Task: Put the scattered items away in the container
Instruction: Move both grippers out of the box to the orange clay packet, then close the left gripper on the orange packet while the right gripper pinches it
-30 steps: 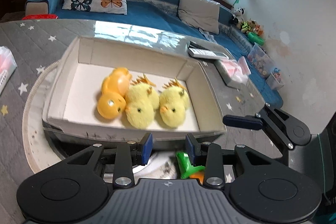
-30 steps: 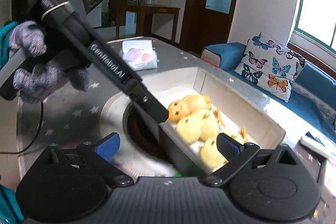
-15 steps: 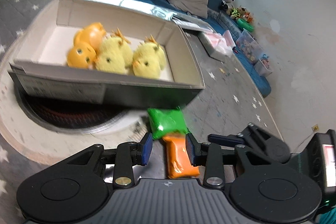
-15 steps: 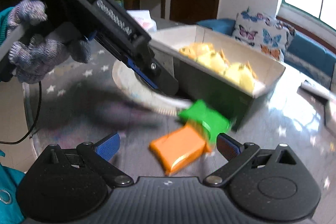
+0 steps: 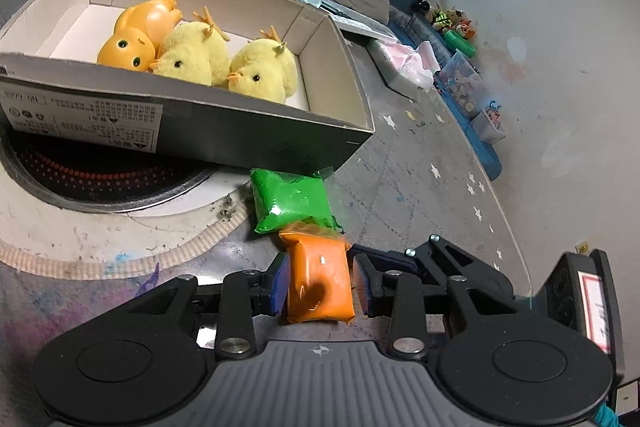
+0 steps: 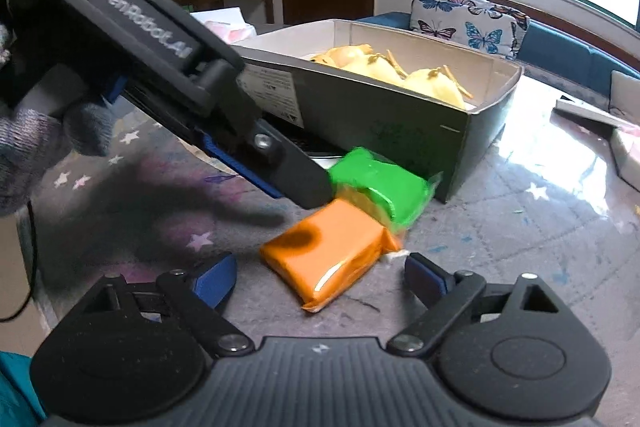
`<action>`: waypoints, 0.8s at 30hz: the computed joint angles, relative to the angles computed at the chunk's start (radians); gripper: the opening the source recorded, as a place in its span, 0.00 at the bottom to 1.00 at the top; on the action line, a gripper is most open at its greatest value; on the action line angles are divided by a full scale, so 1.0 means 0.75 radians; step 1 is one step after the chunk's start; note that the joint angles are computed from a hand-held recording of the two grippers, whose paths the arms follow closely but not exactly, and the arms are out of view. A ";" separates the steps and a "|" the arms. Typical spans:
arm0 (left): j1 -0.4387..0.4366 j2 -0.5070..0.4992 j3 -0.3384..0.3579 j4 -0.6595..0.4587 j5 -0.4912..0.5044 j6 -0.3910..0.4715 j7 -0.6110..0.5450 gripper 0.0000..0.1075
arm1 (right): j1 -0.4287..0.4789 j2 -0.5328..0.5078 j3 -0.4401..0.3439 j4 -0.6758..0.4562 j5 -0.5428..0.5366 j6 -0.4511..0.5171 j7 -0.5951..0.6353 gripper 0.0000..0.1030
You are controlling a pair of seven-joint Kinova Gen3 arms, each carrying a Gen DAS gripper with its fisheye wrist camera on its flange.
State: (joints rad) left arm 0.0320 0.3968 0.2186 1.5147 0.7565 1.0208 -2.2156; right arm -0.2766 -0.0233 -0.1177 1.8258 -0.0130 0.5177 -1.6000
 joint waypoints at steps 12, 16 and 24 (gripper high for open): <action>-0.001 0.016 -0.001 0.013 -0.007 -0.003 0.003 0.35 | -0.042 -0.028 -0.062 0.034 0.114 -0.029 -0.139 0.86; 0.001 0.012 0.004 0.021 -0.009 -0.006 -0.014 0.35 | -0.056 -0.016 -0.034 0.022 0.126 -0.016 -0.161 0.86; 0.005 0.022 0.002 0.000 -0.018 0.011 -0.007 0.35 | -0.037 -0.012 -0.015 0.026 0.107 -0.025 -0.090 0.92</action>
State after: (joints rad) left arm 0.0359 0.4136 0.2198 1.5150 0.7432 1.0291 -2.2207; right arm -0.3044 -0.0320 -0.1286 1.8450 0.0669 0.4992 -1.6678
